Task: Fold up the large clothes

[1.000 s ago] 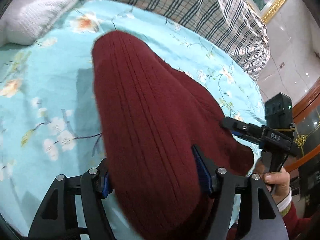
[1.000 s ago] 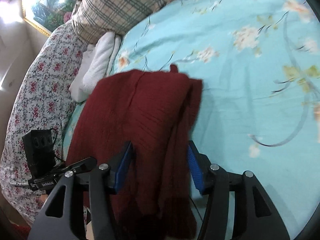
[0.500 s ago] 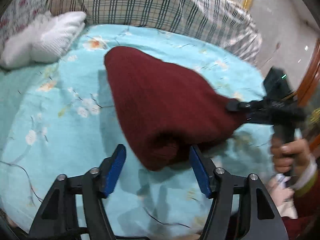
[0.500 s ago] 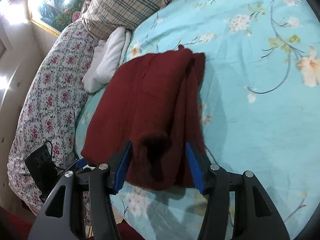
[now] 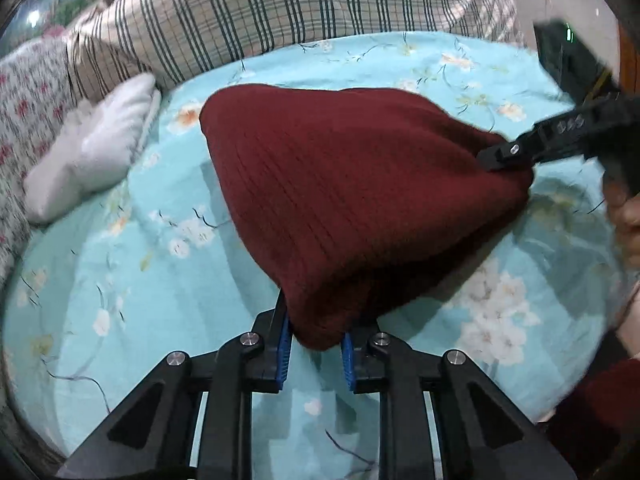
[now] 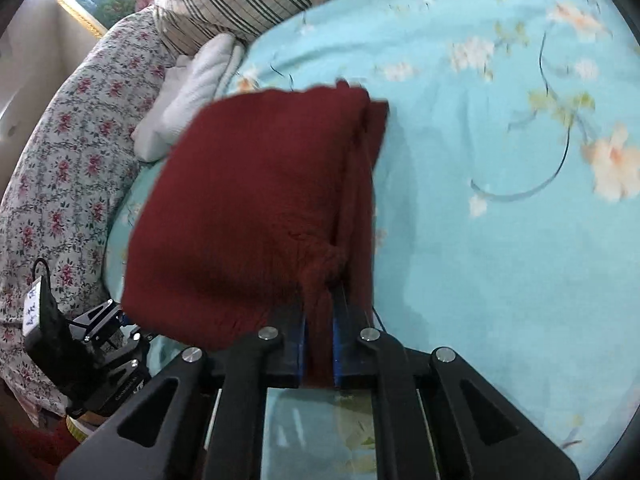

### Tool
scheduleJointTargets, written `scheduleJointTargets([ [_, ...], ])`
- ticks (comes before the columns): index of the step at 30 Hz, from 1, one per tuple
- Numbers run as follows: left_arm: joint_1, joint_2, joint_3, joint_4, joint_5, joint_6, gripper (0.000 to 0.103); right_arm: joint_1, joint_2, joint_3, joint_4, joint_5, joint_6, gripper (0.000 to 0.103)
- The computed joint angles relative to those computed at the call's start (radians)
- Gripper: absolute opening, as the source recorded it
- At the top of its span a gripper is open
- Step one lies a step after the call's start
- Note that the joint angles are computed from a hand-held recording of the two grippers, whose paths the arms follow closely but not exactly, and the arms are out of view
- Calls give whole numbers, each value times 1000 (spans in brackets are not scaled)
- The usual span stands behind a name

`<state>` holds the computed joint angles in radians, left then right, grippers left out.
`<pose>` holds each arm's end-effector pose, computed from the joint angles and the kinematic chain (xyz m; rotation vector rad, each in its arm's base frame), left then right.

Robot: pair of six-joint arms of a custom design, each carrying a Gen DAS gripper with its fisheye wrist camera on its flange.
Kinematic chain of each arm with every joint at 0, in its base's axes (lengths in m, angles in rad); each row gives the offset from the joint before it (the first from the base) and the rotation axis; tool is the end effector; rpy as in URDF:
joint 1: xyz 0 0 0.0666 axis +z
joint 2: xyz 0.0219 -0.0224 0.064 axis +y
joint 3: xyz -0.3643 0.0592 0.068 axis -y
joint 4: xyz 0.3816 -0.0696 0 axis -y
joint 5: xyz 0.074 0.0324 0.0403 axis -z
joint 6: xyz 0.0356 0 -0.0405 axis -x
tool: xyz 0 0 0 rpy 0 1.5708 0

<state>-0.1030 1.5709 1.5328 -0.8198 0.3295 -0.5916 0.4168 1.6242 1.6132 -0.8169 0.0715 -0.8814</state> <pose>0.5374 -0.0675 0.3988 0.9448 2.1790 -0.1689 0.5176 0.2259 0.4058 0.5999 2.3867 0.5093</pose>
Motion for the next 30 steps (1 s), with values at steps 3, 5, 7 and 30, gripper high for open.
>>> scheduleJointTargets([
  [3, 56, 13, 73, -130, 141, -22, 26, -5, -30, -11, 2, -1, -30, 34],
  [5, 92, 30, 128, -203, 250, -50, 26, 6, -60, -4, -20, 59, -20, 42],
  [7, 126, 59, 201, -266, 357, -68, 26, 19, -84, 13, -27, 129, -13, 42],
  [30, 15, 430, 613, -670, 499, -273, 1, -64, 264, 386, -22, -7, 107, 22],
])
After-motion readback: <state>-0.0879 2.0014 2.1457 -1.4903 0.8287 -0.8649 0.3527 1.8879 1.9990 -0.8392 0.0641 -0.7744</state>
